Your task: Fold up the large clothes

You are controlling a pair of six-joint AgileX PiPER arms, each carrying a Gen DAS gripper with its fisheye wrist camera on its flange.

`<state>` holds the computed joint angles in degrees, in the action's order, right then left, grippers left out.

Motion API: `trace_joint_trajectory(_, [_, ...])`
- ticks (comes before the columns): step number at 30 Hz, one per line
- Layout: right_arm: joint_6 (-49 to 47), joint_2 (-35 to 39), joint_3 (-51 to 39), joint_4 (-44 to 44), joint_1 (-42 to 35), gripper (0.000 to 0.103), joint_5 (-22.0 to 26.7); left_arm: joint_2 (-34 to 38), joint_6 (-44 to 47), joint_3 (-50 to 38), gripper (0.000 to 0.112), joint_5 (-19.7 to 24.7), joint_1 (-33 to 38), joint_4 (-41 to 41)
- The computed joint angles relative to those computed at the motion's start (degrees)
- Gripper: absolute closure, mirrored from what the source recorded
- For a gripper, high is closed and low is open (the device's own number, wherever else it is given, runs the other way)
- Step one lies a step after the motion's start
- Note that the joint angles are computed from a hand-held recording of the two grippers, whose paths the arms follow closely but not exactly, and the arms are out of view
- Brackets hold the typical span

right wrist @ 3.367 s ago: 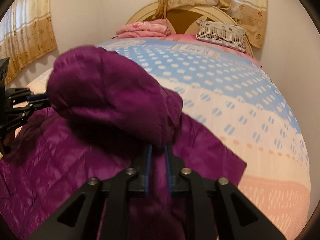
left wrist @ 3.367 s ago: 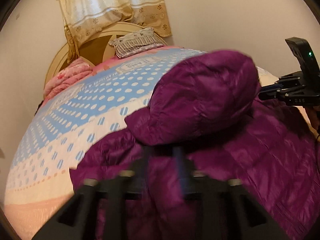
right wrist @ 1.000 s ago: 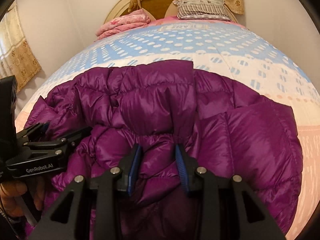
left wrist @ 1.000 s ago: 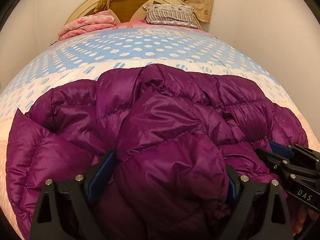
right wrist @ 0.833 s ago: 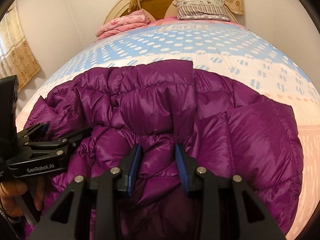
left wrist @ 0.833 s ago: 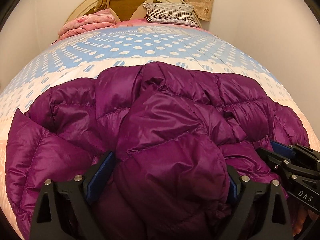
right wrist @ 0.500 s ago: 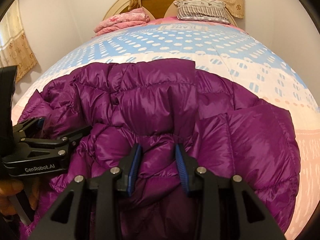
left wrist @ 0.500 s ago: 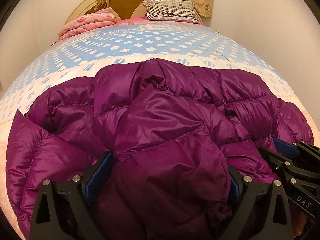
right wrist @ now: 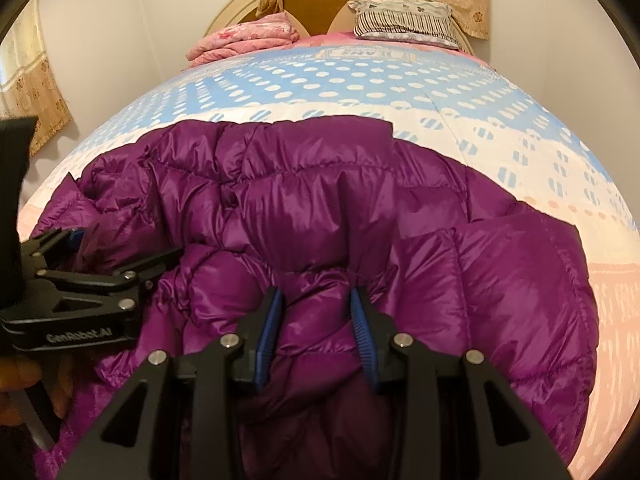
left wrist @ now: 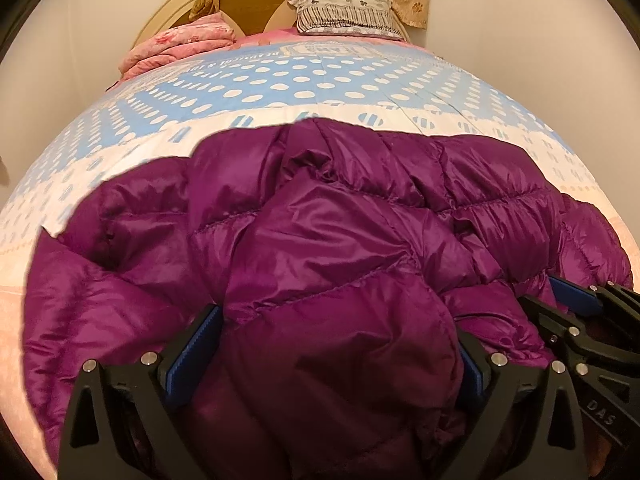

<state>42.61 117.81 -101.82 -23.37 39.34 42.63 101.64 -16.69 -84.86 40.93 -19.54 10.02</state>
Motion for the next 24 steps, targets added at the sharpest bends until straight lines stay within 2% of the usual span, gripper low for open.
trace_joint_trajectory(1, [-1.72, -0.18, -0.72, 1.70, -0.31, 0.062, 0.91, -1.11, -0.98, -0.11, 0.013, 1.21, -0.51, 1.05])
trace_joint_trajectory(3, [-2.92, -2.41, 0.68, 4.23, -0.87, 0.054, 0.99, -6.13, -0.38, 3.01, 0.013, -0.01, -0.66, 0.07])
trace_joint_trajectory(5, [-0.91, -6.59, 5.51, 3.82, -0.52, 0.035, -1.22, -11.78, -1.20, 6.91, 0.013, -1.15, -1.53, 1.33])
trace_joint_trajectory(7, [3.61, -10.76, 9.77, -1.08, 1.66, 0.031, -0.86, -16.72, -1.92, 10.55, 0.013, -1.85, -2.72, 3.55])
trace_joint_trajectory(9, [5.53, -14.20, 13.77, -1.87, 2.85, 0.029, -1.66, -20.88, -3.57, 14.12, 0.013, -1.61, -3.93, 6.39])
trace_joint_trajectory(11, [6.95, -16.88, 17.30, -1.46, 3.94, 0.019, -1.84, -23.69, -2.76, 17.38, 0.013, -1.77, -3.96, 5.70])
trace_joint_trajectory(14, [9.64, -19.83, 21.47, -3.38, 6.42, 0.019, -0.69, -26.30, -3.22, 21.47, 0.013, -0.37, -3.77, 5.14])
trace_joint_trajectory(17, [16.81, -27.23, 30.13, -6.48, 9.56, 0.019, -2.98, -32.50, 0.07, 25.37, 0.013, 0.78, -0.39, -2.11])
trace_joint_trajectory(19, [20.65, -31.44, 34.58, -7.64, 11.40, 0.018, -3.34, -39.54, 6.50, 28.87, 0.013, 2.24, 3.97, -10.41])
trace_joint_trajectory(21, [27.39, -35.59, 39.65, -11.12, 14.76, 0.018, -2.08, -46.45, 8.27, 32.79, 0.013, 4.40, 5.77, -12.20])
trace_joint_trajectory(24, [36.40, -39.59, 45.35, -14.89, 20.62, 0.017, 2.37, -54.17, 3.94, 37.89, 0.013, 8.10, 3.24, -6.53])
